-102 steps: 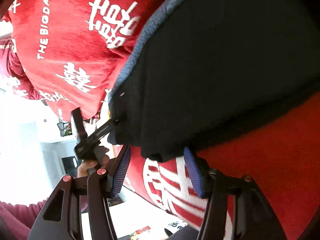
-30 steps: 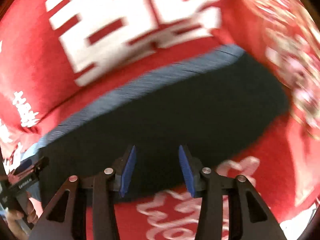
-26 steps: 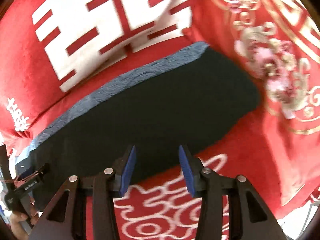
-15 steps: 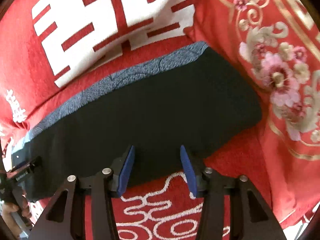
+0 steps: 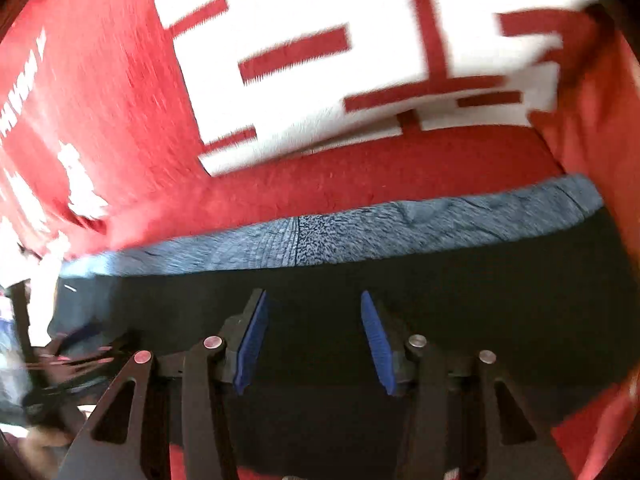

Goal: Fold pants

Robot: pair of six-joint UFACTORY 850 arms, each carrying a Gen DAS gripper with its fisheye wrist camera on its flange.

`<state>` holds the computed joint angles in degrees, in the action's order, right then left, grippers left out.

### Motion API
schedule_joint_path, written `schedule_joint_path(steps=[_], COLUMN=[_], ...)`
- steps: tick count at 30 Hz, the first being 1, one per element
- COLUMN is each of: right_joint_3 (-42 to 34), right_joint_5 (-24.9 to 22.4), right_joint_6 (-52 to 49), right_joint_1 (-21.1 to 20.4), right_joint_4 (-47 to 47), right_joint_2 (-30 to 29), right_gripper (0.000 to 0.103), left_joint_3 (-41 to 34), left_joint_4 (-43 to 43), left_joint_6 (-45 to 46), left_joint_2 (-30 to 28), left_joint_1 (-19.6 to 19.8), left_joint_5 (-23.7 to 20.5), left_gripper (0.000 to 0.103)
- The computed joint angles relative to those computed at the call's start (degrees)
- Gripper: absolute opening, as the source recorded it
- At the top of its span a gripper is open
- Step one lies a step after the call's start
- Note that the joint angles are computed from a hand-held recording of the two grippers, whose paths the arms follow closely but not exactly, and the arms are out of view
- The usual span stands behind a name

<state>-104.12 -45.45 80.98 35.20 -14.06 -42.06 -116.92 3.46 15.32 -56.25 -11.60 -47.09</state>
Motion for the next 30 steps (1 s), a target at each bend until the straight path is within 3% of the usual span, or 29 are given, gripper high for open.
schedule_joint_path(steps=[3, 12, 21, 30], right_joint_3=[-3.34, -3.82, 8.12, 9.43], right_joint_5=[-1.69, -1.39, 4.28, 6.40], right_joint_6=[-0.05, -1.34, 4.57, 9.36], right_joint_1=[0.22, -1.06, 0.83, 0.89], right_joint_4=[-3.16, 0.67, 2.14, -0.25], right_joint_2=[-2.28, -2.19, 5.49, 6.19], right_gripper=[0.067, 0.068, 0.068, 0.069], left_joint_3=[-0.16, -1.80, -2.24, -2.02], left_joint_4=[0.16, 0.34, 0.66, 2.77], left_joint_6=[-0.54, -1.13, -1.47, -2.18], left_joint_2=[-0.12, -1.06, -1.34, -1.16], left_joint_1=[-0.02, -0.04, -0.16, -0.82], left_joint_5=[-0.23, -1.88, -2.31, -2.28], left_gripper=[0.103, 0.103, 0.103, 0.103])
